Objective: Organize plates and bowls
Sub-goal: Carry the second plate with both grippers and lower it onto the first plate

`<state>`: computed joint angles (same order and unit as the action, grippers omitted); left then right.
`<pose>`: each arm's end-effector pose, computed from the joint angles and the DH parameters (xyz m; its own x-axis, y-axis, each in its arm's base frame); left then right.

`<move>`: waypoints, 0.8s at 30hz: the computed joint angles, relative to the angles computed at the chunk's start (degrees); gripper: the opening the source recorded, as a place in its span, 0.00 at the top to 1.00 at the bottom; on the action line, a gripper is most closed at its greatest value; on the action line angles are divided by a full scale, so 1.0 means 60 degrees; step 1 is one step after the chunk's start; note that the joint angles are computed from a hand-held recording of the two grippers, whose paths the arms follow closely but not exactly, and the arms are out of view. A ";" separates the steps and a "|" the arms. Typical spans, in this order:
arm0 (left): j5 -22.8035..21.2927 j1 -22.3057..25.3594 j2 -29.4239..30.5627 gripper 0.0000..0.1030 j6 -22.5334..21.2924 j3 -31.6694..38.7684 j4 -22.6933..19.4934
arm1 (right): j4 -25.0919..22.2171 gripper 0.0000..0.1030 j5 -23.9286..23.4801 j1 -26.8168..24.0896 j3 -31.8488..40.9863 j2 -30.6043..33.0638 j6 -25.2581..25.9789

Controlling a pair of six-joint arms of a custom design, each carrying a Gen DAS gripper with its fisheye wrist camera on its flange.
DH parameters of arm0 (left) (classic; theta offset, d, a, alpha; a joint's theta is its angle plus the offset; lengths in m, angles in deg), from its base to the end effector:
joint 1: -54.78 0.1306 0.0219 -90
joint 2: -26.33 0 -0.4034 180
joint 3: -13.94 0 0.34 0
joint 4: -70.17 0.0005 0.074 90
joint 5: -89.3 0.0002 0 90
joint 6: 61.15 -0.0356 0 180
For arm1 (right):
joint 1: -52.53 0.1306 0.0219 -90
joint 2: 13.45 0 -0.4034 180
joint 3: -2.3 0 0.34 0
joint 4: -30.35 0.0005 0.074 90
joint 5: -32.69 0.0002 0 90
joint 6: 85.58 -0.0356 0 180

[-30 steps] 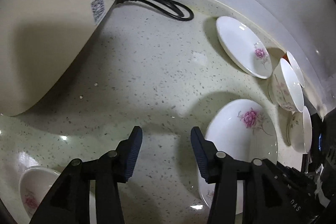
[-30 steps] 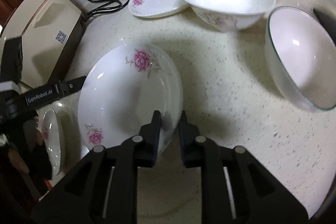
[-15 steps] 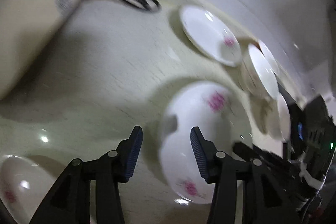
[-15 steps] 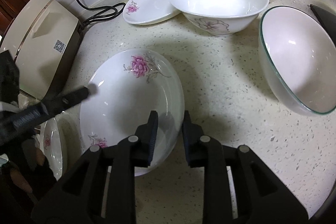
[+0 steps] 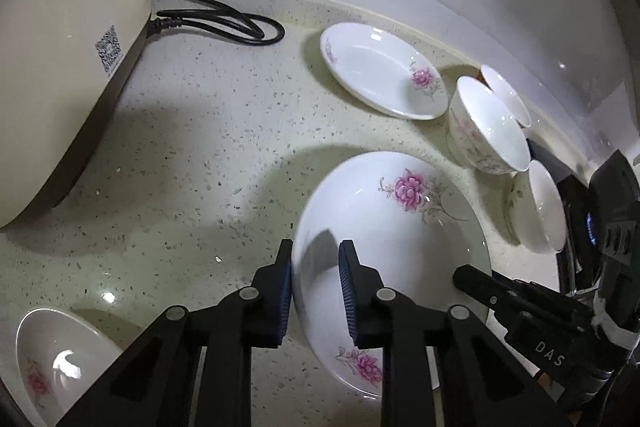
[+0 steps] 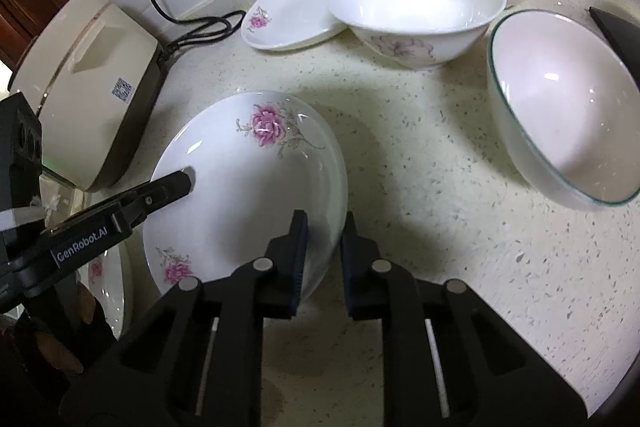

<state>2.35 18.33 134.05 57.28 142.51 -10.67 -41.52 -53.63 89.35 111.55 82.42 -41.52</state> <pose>0.4145 -0.3091 0.5409 -0.9052 0.0775 -0.4179 0.2089 0.9374 -0.2786 0.3627 0.2681 0.5171 -0.8851 0.2332 -0.4028 0.0932 0.9367 0.3375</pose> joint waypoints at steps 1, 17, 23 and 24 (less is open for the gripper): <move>-0.0072 -0.0039 0.0022 0.78 0.0043 0.0068 0.0008 | 0.0006 0.81 0.0017 0.0017 0.0016 -0.0016 -0.0001; -0.0641 -0.0154 -0.0543 0.78 0.0545 -0.0077 0.0053 | -0.0042 0.81 0.0383 0.0515 0.0499 -0.0041 0.0016; -0.0888 -0.0127 -0.0941 0.78 0.0751 -0.0435 0.0179 | -0.0108 0.81 0.0442 0.0745 0.0790 0.0078 0.0156; -0.0926 -0.0110 -0.1035 0.78 0.0784 -0.0526 0.0211 | -0.0144 0.81 0.0478 0.0807 0.0907 0.0130 0.0229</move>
